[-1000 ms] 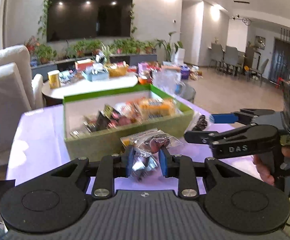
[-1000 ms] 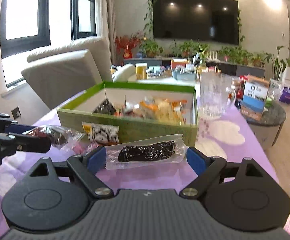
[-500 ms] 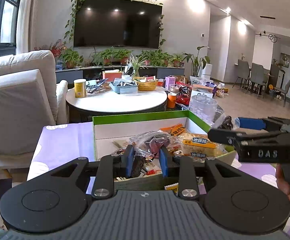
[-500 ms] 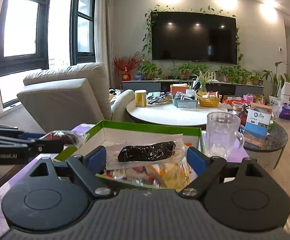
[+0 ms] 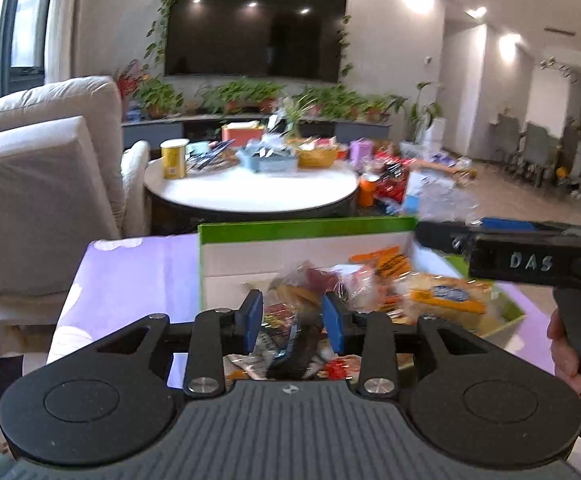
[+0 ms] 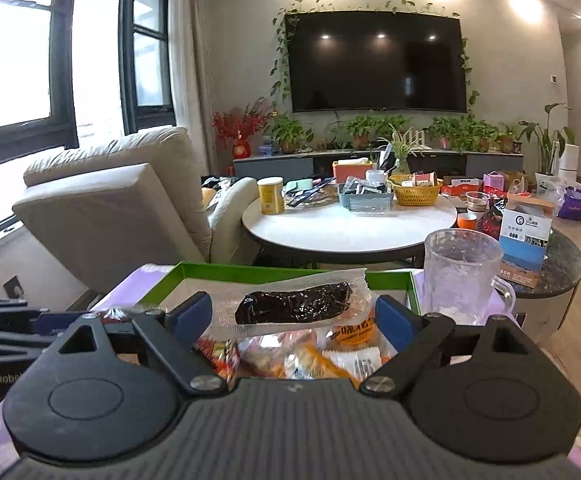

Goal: Organize snacks
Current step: 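Carry both packets over the green box and open both tools, then grasp the pink foil packet with the right tool while the left tool reaches the brown packet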

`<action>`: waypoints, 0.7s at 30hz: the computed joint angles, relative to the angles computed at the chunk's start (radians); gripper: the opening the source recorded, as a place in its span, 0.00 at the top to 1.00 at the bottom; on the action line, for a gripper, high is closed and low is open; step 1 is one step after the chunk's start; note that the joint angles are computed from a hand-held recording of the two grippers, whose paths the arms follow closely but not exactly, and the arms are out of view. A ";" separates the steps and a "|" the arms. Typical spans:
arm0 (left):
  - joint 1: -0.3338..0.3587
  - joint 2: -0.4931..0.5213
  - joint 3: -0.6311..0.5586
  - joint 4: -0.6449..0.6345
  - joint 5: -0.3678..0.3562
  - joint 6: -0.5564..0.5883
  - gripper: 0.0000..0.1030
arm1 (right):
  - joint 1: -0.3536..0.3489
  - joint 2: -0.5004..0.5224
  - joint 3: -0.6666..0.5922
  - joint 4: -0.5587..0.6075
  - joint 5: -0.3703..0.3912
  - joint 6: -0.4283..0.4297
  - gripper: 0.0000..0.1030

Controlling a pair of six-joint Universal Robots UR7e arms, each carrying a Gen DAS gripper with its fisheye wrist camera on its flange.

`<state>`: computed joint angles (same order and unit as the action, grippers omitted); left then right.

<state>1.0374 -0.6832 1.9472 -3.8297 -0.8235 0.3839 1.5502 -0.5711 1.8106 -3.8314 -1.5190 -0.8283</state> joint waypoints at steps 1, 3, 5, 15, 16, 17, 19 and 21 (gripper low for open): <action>-0.001 0.007 -0.013 0.024 0.032 -0.009 0.69 | 0.001 0.022 -0.019 -0.030 -0.011 0.013 0.19; 0.002 0.014 -0.018 0.049 0.059 -0.024 0.61 | 0.000 0.049 -0.035 -0.081 -0.035 0.032 0.19; 0.005 0.015 -0.008 0.052 0.059 -0.025 0.60 | -0.007 0.048 -0.029 -0.077 -0.041 0.037 0.19; -0.033 -0.012 0.076 -0.047 0.083 -0.032 0.60 | -0.030 -0.032 0.115 -0.095 -0.008 0.013 0.19; -0.037 -0.012 0.083 -0.058 0.088 -0.032 0.60 | -0.035 -0.047 0.140 -0.090 0.002 0.023 0.19; -0.045 -0.016 0.098 -0.073 0.098 -0.037 0.60 | -0.038 -0.059 0.161 -0.083 0.010 0.032 0.19; -0.054 -0.025 0.122 -0.090 0.107 -0.044 0.60 | -0.054 -0.087 0.216 -0.064 0.042 0.057 0.19; -0.064 -0.034 0.151 -0.108 0.119 -0.054 0.60 | -0.068 -0.105 0.263 -0.045 0.064 0.070 0.19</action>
